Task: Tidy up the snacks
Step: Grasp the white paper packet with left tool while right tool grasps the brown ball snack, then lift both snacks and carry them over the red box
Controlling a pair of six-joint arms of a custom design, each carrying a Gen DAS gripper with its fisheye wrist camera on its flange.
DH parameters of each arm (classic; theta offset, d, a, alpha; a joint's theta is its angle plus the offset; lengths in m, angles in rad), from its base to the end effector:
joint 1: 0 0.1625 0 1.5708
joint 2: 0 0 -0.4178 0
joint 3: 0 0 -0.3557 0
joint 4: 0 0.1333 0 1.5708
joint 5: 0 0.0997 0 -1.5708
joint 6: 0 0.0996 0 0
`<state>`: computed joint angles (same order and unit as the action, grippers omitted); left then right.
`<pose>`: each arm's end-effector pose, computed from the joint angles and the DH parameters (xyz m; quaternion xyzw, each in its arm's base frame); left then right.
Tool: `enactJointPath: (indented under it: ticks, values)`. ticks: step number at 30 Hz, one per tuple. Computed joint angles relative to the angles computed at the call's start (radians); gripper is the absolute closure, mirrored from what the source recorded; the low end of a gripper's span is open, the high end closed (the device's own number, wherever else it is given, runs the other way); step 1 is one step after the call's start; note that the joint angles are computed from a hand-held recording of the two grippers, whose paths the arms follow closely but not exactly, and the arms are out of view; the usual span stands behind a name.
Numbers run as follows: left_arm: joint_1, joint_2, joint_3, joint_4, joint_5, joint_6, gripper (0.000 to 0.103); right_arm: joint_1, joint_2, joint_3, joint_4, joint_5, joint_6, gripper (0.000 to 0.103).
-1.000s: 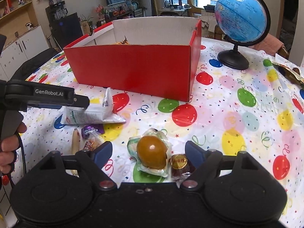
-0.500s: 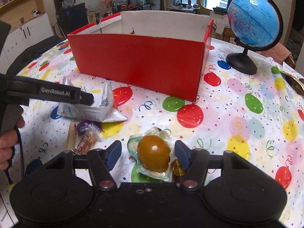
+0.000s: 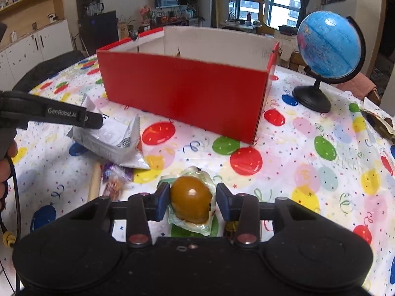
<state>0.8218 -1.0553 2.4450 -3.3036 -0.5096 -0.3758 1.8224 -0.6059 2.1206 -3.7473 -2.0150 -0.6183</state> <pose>-0.0976 -0.4285 0.1639 0.0728 0.8511 -0.3904 0.3433 0.2115 -0.4591 0.0356 0.3238 -0.8668 0.2736 0.2626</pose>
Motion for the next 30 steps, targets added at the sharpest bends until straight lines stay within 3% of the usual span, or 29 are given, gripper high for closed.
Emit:
enactJointPath:
  ticks: [17, 30]
  values:
    - [-0.188, -0.157, 0.078, 0.107, 0.11, -0.089, 0.072, 0.055, -0.086, 0.038, -0.058, 0.067, 0.044, 0.063]
    - [-0.251, -0.192, 0.055, 0.103, 0.186, -0.039, 0.072, 0.104, -0.111, 0.001, -0.077, 0.07, 0.035, 0.063]
